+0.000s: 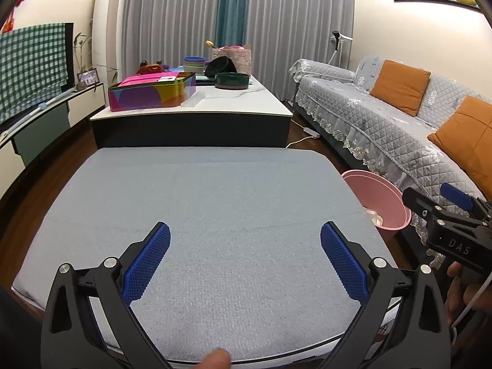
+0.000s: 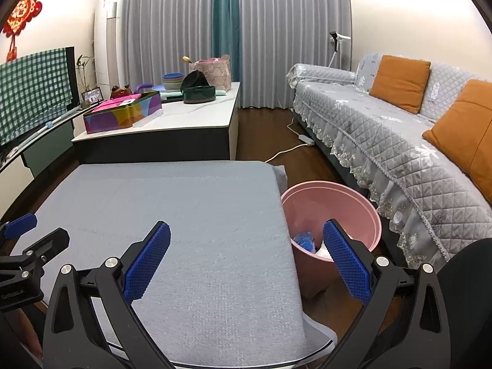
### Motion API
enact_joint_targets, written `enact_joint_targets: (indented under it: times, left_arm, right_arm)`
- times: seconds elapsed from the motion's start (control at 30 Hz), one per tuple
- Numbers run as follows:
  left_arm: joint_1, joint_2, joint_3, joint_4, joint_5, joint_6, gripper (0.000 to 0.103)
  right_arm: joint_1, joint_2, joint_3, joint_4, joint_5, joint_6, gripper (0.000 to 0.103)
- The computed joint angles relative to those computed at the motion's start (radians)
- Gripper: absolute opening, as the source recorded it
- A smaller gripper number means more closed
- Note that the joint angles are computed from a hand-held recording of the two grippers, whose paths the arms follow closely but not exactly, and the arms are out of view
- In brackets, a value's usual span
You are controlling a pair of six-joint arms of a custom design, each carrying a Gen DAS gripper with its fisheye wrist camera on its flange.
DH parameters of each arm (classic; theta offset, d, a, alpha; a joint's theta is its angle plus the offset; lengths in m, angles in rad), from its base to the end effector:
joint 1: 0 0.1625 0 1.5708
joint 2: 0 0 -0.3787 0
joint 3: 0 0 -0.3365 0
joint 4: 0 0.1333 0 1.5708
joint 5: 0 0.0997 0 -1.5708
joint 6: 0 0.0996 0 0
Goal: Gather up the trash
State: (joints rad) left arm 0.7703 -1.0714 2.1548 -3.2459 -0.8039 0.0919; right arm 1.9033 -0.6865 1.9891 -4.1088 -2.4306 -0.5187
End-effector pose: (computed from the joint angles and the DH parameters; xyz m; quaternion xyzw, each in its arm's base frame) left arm -0.1904 -0.4668 0.1937 0.2844 0.8473 -0.3777 0.2418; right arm 0.2101 -0.4313 0.1508 0.0861 -0.7746 0.4926 0.3872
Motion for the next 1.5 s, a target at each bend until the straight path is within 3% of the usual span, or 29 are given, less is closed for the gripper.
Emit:
enact_joint_targets:
  times: [1.5]
  left_arm:
    - [-0.001, 0.004, 0.002, 0.014, 0.019, -0.026, 0.095]
  right_arm:
    - [-0.006, 0.003, -0.002, 0.004, 0.001, 0.002, 0.098]
